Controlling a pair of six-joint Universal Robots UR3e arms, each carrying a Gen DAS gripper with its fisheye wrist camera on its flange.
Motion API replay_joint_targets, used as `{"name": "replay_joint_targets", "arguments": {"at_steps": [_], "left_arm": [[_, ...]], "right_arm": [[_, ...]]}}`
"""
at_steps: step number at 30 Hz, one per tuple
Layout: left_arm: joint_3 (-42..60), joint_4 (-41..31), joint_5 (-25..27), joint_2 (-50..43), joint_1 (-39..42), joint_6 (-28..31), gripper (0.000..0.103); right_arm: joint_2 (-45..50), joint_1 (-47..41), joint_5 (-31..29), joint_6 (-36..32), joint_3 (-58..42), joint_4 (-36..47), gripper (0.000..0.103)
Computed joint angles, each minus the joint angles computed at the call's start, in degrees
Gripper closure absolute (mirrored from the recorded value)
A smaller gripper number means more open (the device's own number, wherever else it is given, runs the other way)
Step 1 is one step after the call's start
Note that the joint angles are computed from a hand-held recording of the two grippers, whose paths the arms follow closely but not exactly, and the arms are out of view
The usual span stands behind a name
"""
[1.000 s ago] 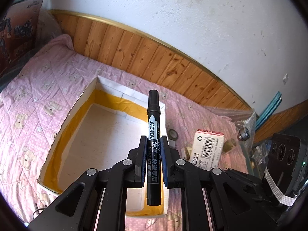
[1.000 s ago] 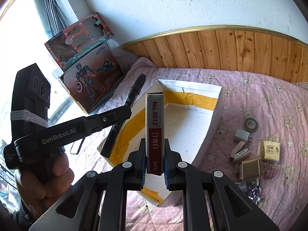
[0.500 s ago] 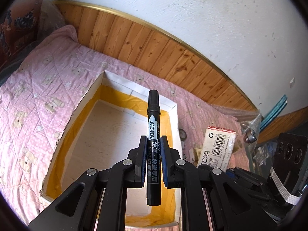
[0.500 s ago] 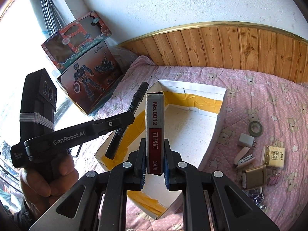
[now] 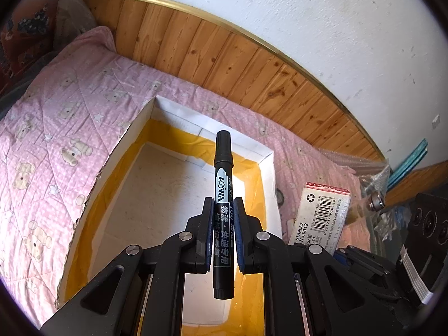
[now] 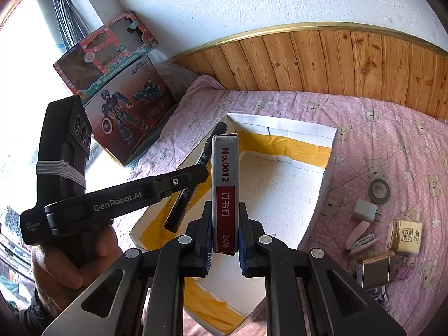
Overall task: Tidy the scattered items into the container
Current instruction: 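Carry the marker and staple box over the white box with both tools, then lower both tools into the box and open them to release the items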
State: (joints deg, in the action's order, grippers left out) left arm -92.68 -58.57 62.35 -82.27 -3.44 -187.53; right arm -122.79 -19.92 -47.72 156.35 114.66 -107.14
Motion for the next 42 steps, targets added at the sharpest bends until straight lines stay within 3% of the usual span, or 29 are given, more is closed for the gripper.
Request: {"name": "replay_joint_targets", "arguments": {"at_steps": [21,42], "left_arm": [[4.1,2.2,6.0,-10.3,-2.9,-2.5,0.090],[7.6,2.2,7.8,-17.2,-2.8,-3.2,0.089]], "right_arm": [[14.6,8.0,-6.0,5.4,-4.5,-11.3,0.087],[27.7,15.0,-14.2,7.4,-10.1,-18.1,0.087]]}}
